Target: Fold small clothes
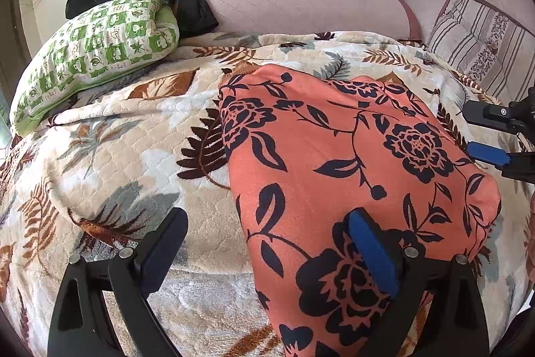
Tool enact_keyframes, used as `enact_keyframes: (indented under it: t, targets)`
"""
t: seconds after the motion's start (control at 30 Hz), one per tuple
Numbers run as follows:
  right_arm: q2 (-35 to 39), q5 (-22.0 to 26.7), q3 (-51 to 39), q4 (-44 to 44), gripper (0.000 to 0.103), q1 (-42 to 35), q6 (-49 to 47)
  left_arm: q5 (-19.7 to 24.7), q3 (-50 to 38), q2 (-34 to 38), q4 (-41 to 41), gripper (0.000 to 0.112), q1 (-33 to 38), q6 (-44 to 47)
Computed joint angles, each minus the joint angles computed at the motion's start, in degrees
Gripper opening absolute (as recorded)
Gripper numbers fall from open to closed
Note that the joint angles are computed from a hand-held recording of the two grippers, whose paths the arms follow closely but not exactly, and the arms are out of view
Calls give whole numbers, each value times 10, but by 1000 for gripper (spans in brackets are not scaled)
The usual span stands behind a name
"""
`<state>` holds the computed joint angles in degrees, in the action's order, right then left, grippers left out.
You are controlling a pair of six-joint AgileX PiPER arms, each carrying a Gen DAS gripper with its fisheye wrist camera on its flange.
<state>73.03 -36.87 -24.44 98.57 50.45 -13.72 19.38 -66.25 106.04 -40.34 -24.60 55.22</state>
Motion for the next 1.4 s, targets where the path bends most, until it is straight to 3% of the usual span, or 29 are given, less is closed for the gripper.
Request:
enact_keyframes:
  t: [0.33, 0.7, 1.17, 1.3, 1.4]
  targets:
    - [9, 16, 6, -11, 84, -13, 19, 7, -13, 4, 13, 97, 1, -17]
    - [17, 35, 18, -24, 84, -27, 38, 51, -64, 27, 22, 97, 5, -69]
    - [-13, 22, 44, -33, 84, -16, 63, 64, -80, 49, 32, 97, -2, -89]
    - [-12, 23, 47, -44, 84, -16, 80, 88, -88, 54, 21, 97, 1, -77]
    - [-7, 27, 44, -53, 84, -19, 85, 142, -104, 60, -26, 97, 16, -40]
